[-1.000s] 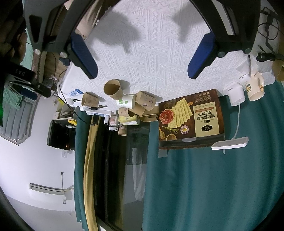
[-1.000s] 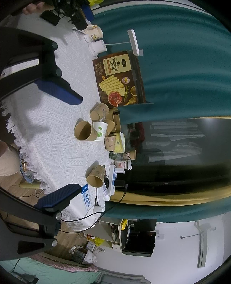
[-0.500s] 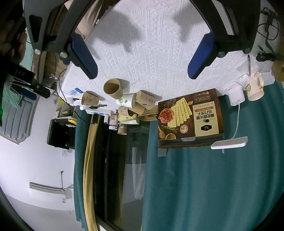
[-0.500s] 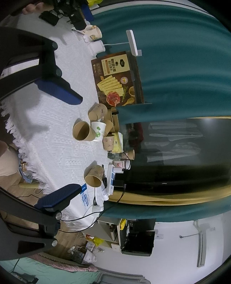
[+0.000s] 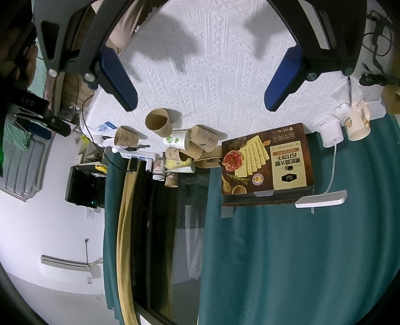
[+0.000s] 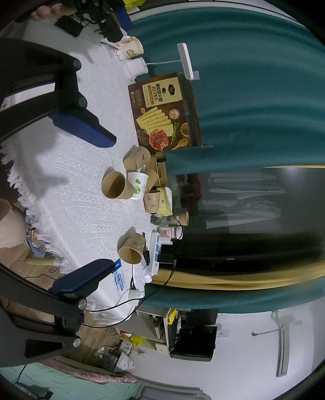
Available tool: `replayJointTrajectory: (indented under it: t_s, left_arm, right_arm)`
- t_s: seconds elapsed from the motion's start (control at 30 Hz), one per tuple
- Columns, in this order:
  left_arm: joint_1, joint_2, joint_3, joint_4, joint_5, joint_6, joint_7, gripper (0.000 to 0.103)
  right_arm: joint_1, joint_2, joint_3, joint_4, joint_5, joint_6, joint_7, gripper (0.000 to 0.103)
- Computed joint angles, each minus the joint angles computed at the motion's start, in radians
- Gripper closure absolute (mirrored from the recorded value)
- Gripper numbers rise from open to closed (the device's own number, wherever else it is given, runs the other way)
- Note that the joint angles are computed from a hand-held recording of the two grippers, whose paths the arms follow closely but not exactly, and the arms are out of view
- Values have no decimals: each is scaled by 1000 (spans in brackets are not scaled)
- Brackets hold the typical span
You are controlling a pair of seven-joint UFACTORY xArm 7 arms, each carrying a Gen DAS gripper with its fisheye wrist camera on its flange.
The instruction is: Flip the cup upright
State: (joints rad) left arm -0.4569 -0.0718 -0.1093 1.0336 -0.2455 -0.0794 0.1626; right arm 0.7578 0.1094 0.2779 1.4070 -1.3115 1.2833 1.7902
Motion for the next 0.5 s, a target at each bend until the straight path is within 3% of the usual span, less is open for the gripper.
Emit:
replayJointTrajectory:
  t_s: [0.5]
  left_arm:
    - [-37,-5,29,-8,-49,-8,48,2]
  right_arm:
    - [2,1,0,1,-1,1,2,14]
